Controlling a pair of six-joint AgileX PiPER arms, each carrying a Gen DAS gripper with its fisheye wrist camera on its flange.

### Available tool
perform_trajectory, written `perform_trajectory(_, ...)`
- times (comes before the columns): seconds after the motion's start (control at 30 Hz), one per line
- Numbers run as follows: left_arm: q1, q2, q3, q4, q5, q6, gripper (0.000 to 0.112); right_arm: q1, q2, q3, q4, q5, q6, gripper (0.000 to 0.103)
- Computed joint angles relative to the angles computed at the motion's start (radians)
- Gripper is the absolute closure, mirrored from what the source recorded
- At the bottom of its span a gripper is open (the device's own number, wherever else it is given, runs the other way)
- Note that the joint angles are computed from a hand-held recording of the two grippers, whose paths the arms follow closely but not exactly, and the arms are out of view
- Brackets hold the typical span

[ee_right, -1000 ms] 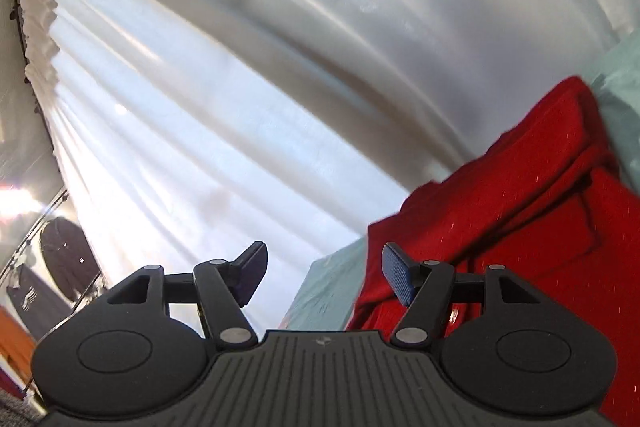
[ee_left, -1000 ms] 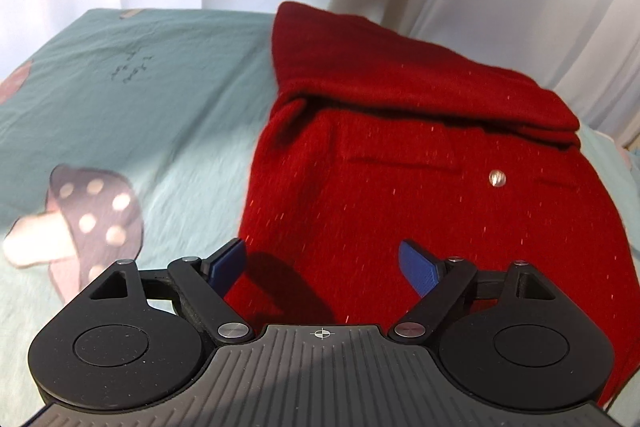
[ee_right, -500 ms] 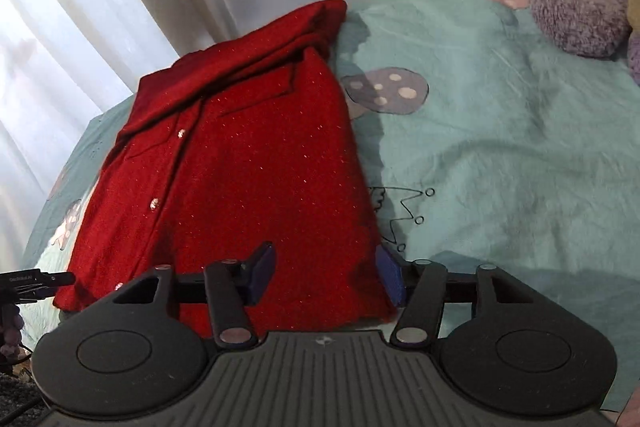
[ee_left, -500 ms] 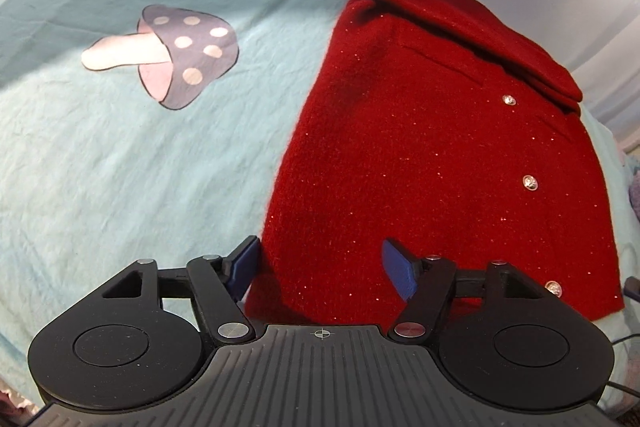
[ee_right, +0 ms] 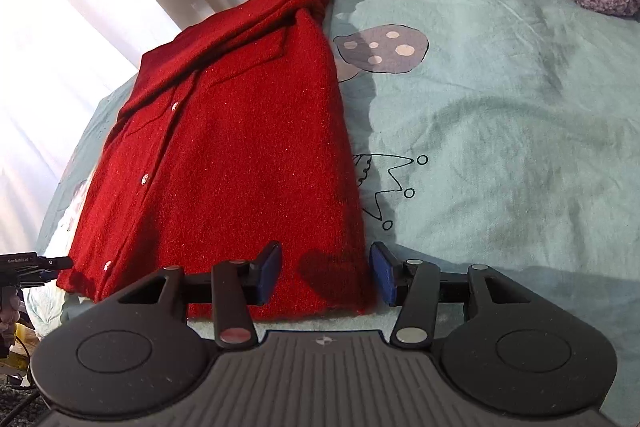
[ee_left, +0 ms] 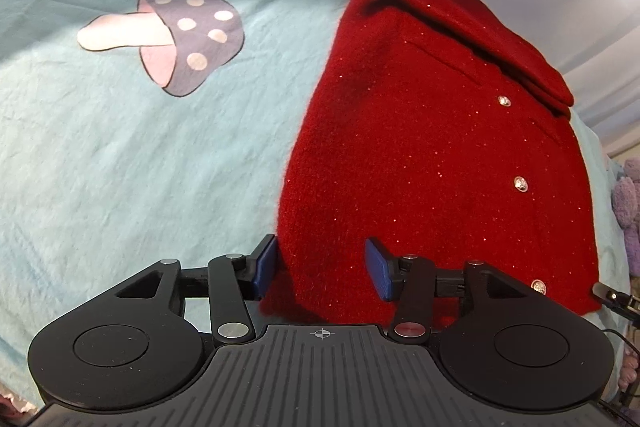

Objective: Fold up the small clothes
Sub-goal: 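Grasp the side edge with both grippers and fold it over the body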

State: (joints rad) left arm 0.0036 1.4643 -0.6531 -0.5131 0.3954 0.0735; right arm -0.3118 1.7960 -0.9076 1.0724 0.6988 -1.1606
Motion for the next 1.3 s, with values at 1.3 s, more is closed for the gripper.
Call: perform_trajectory(1.3, 0.111, 0.465, -0.736, -0.419, 0.087, 0.243, 0.100, 0.307, 0.403, -0.827, -0.261, -0.194, 0.483, 0.089)
